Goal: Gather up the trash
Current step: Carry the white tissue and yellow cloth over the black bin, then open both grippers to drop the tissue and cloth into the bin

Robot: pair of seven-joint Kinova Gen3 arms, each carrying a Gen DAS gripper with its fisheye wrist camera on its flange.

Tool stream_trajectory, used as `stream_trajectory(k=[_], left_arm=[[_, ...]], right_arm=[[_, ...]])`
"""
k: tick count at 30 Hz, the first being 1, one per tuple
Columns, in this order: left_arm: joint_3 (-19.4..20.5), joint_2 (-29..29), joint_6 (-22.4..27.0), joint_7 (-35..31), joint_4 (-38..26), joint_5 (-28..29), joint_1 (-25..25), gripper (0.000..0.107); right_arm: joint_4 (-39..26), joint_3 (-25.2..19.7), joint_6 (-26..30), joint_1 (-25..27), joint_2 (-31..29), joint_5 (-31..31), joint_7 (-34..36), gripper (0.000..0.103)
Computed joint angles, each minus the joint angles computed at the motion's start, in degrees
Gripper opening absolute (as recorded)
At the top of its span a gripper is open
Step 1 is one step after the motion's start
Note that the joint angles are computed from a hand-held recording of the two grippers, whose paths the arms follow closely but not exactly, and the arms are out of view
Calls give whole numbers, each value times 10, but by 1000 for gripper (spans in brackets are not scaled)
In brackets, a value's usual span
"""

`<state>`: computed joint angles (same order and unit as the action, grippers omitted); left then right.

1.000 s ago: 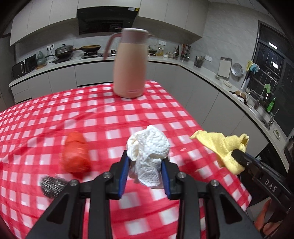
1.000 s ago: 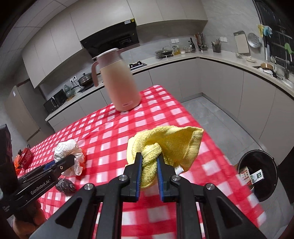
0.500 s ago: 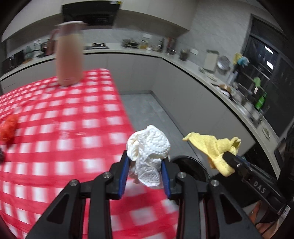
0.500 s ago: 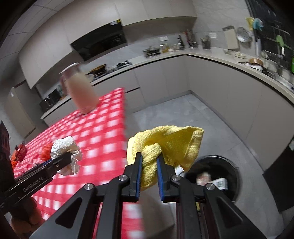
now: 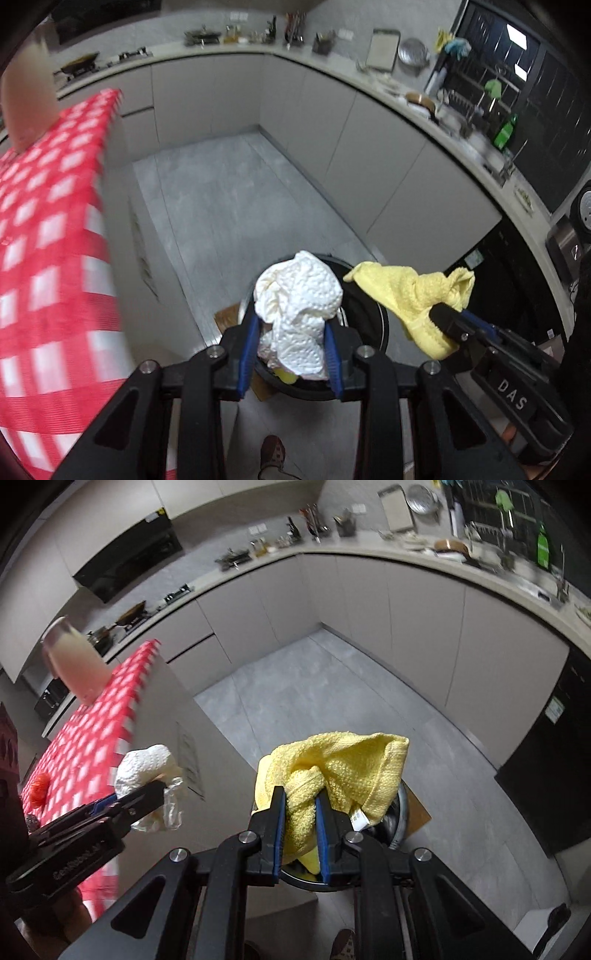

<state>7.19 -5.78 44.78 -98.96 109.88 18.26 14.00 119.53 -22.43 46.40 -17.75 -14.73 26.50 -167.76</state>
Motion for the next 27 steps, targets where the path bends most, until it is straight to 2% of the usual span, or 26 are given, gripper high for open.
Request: stream_trajectory(k=[7, 12, 15, 19, 27], left_arm=[[35, 36, -10, 89, -8, -77, 25, 39], [36, 59, -14, 129, -18, -105, 36, 56], [40, 75, -17, 168, -32, -136, 48, 66], [35, 62, -16, 179, -42, -139, 49, 66], [15, -5, 11, 140, -54, -115, 21, 66]], right_arm=[[29, 56, -56, 8, 12, -41, 71, 18], [42, 91, -100, 24, 29, -75, 138, 27], [41, 95, -114, 34, 40, -81, 157, 35], [37, 91, -114, 48, 29, -81, 161, 36], [1, 49, -89, 57, 15, -51, 126, 36]])
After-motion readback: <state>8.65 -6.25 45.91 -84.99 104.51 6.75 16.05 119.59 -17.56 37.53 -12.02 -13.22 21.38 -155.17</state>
